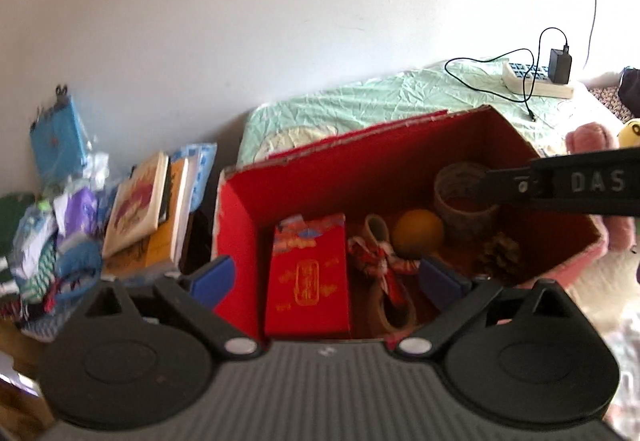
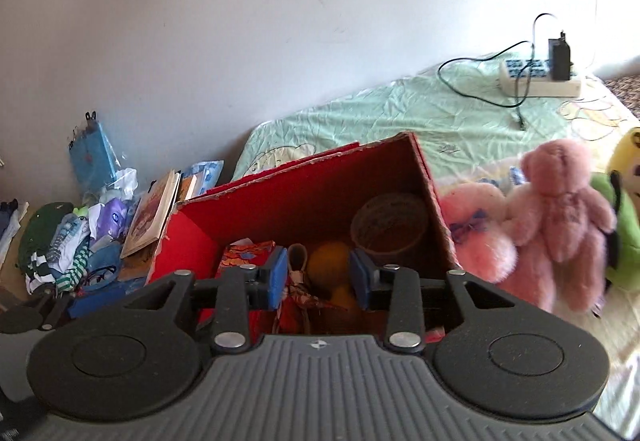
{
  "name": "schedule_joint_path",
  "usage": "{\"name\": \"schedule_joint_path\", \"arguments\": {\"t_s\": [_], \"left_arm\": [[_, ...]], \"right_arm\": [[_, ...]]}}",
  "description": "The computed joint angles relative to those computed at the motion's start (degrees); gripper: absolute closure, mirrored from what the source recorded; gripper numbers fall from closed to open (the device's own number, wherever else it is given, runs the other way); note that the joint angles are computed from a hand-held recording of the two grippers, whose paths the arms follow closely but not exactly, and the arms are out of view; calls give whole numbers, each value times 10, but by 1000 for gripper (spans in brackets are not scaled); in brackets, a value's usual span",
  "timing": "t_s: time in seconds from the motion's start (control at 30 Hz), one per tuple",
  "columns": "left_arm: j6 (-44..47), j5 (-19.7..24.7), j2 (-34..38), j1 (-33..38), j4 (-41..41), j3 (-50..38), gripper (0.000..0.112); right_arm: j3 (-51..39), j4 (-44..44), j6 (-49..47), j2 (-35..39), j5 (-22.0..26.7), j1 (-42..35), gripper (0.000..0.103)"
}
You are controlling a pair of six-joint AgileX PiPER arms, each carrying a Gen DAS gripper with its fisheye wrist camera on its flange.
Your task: Organize objects
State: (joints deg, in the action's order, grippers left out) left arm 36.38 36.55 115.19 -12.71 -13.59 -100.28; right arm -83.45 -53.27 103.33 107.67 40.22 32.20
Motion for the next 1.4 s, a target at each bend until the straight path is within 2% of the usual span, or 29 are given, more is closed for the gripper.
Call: {"name": "schedule_joint_path", "arguments": {"t_s": [0.13,0.27,0.4,0.57,0.67,0.8,1.03,1.17,1.3,1.4], "left_arm": [[-21,51,-14,15,-5,4,13],[-13,76,-19,36,-36,19,12],[-38,82,-19,46,-32,31,12],[-64,35,-50,27,20,101,11],[-69,53,-45,18,36,111,11],[-78,101,-14,14,49,88,11],[-93,116,-4,6,69,87,11],[-104,149,11,6,74,59,10],[-104,141,2,4,80,61,10],[-95,154,-2,8,69,40,10]], "right_arm": [[-3,-10,7,1,49,33,66],[1,-16,21,3,85,66,61],[-4,-5,17,11,120,85,58],[-6,17,14,21,149,103,49],[-9,34,2,29,163,110,48],[-5,58,4,35,173,111,45],[6,100,5,34,165,103,45],[6,104,-3,31,164,100,44],[-12,125,-32,32,175,92,43],[-17,131,-45,20,170,85,43]]}}
